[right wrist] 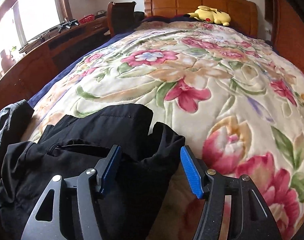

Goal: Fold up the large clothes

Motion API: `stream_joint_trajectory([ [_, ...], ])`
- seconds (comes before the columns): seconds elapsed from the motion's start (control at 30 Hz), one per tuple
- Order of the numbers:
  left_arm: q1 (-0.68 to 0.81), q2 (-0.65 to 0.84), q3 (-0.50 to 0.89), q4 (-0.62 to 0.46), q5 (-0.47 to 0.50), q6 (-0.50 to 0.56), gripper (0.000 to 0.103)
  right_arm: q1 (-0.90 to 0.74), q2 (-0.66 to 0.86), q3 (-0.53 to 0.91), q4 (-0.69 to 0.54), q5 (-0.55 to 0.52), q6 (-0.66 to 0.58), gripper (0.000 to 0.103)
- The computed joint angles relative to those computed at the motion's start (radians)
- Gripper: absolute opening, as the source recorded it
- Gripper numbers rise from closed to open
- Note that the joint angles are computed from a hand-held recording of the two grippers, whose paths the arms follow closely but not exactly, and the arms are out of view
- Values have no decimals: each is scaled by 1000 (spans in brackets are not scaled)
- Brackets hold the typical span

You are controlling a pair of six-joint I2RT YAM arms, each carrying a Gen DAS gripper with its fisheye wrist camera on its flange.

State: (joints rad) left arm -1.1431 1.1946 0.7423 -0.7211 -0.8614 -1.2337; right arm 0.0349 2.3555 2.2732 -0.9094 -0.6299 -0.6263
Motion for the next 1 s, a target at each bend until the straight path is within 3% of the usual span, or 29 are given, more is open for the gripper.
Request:
stream_joint_trajectory([
  [0.2,8,22,6,47,17,42,72,-28,-11,-5,-26,-44,-9,64],
  [0.4,8,-3,-10,98,26,77,48,-60,-36,-30,-58,-60,-82,64],
  [0.77,-5,16,14,83,21,76,39,-20,55,81,-107,-17,-29,64],
  [1.0,-49,-18,10,67,-3,53,28,-14,24,23,-67,-2,-20,65],
])
